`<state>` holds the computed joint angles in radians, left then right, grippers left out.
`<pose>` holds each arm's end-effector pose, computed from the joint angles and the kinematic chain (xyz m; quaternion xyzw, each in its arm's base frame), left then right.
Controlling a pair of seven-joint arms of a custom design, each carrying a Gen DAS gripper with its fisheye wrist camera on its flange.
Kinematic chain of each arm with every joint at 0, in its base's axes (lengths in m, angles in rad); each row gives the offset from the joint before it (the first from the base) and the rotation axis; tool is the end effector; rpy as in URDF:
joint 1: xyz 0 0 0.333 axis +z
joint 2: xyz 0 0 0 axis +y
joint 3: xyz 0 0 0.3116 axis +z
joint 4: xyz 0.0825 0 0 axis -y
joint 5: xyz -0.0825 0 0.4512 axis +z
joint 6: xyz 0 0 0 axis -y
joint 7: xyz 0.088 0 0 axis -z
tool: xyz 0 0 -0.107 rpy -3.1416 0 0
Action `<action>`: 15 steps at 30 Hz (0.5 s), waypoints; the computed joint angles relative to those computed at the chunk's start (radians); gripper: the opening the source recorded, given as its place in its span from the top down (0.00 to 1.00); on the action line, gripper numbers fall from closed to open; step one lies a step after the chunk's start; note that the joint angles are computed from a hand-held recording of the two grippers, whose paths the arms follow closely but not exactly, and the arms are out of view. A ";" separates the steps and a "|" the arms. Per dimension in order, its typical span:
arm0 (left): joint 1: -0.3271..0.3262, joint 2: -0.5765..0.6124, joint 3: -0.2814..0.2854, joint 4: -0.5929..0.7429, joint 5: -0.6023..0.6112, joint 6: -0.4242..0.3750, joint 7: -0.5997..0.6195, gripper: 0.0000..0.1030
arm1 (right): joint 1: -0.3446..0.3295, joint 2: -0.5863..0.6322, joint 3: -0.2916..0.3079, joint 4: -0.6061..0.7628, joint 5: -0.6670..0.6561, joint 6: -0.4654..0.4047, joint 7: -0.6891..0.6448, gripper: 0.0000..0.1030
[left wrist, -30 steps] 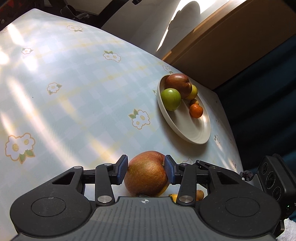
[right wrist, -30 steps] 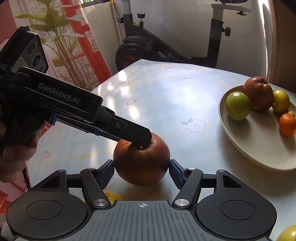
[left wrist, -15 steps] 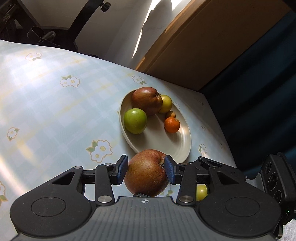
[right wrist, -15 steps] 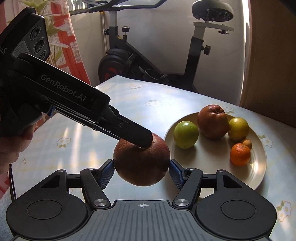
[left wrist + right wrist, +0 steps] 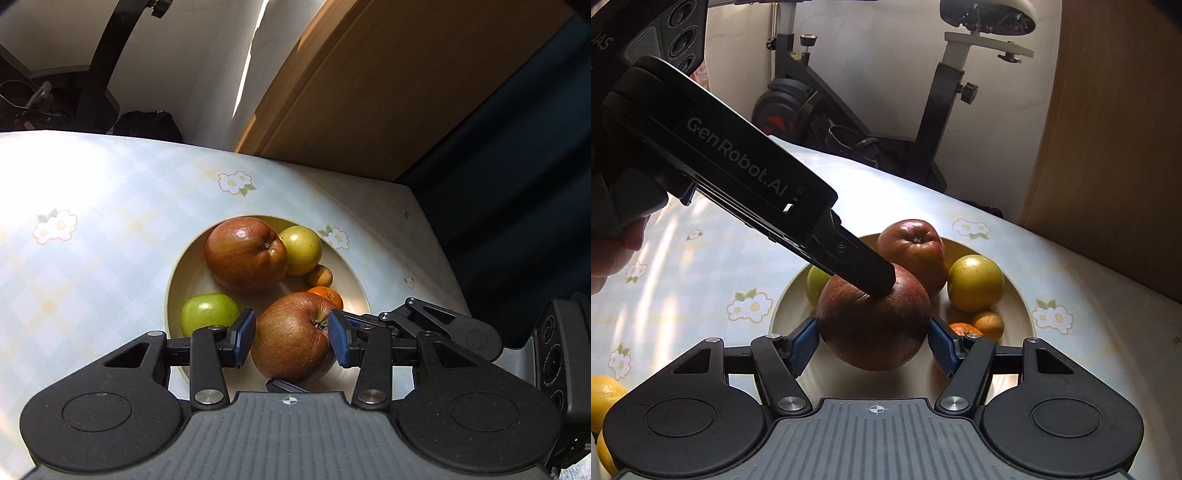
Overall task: Organize fruits
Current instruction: 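Carry the red apple onto the plate with the left gripper, then open the left gripper and withdraw it from the plate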
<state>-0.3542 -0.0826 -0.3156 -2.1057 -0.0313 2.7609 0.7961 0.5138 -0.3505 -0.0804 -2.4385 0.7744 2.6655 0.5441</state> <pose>0.4972 -0.3969 0.5048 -0.6986 0.6190 -0.3580 0.0241 0.4914 0.2041 0.4526 -0.8682 0.3225 -0.0997 0.3636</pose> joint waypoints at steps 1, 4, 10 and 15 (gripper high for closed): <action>0.002 0.010 0.000 0.010 0.009 -0.006 -0.005 0.56 | 0.001 0.010 -0.001 0.005 -0.002 0.004 -0.009 0.41; 0.002 0.033 0.003 0.032 0.029 -0.024 -0.013 0.56 | 0.000 0.026 0.002 0.011 -0.002 0.018 -0.038 0.41; 0.003 0.033 0.011 0.034 0.055 -0.032 -0.043 0.56 | 0.003 0.028 0.004 0.003 0.016 0.049 -0.111 0.41; 0.009 0.017 0.007 0.023 0.100 -0.039 -0.093 0.56 | -0.003 0.025 0.022 -0.004 -0.029 0.070 -0.065 0.40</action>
<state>-0.3452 -0.0657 -0.3091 -2.0826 0.0689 2.7220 0.7031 0.5110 -0.3259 -0.0588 -2.4422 0.7458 2.7356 0.4796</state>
